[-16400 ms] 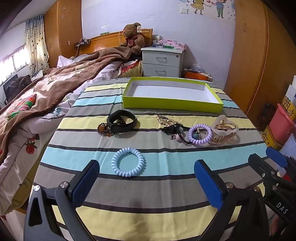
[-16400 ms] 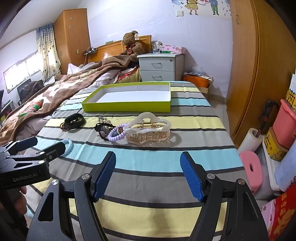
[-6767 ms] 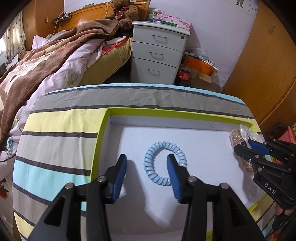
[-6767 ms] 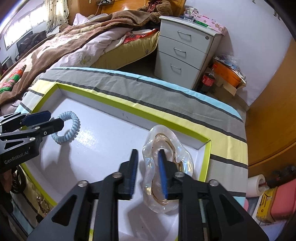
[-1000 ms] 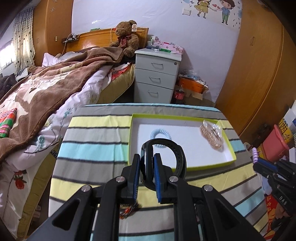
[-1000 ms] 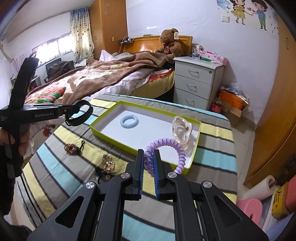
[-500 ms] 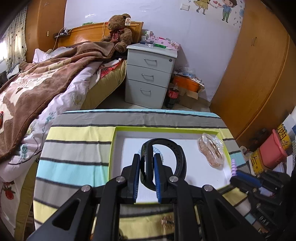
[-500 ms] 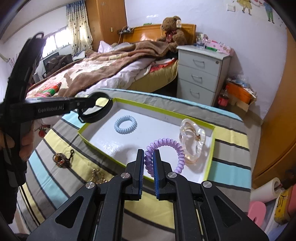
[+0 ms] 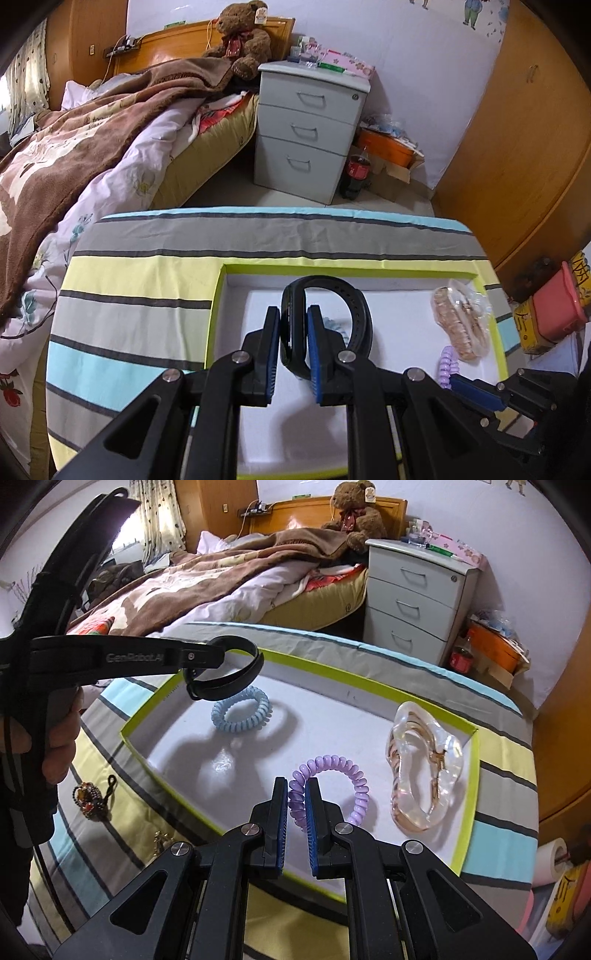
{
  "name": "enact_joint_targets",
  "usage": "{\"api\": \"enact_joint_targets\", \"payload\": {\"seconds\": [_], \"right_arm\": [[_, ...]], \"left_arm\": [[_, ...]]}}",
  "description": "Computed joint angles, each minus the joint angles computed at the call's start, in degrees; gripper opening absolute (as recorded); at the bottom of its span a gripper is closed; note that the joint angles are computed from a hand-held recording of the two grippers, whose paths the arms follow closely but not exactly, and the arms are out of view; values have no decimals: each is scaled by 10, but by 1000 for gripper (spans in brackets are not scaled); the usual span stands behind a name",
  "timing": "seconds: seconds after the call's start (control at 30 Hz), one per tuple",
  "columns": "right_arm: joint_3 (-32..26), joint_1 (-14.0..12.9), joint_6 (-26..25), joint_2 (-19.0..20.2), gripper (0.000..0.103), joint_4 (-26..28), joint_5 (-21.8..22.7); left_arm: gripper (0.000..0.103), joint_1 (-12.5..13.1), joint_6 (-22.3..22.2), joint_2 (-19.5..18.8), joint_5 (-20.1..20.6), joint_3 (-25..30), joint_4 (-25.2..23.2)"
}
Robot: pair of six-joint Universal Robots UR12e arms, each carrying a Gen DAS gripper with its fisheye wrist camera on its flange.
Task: Organize jewelry
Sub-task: 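Carry both items into the green tray and open both grippers to release them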
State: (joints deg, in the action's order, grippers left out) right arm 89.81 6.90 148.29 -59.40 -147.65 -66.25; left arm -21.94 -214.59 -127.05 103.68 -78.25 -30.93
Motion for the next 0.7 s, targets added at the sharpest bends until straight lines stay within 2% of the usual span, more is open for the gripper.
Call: {"api": "enact_joint_targets", "payload": {"seconds": [0.4, 0.7], "right_arm": [[-14, 8, 3, 14, 10, 3, -27], [-11, 12, 2, 14, 10, -5, -35]], "left_arm": [[15, 6, -7, -17, -10, 20, -35], [15, 8, -8, -20, -12, 22, -41]]}}
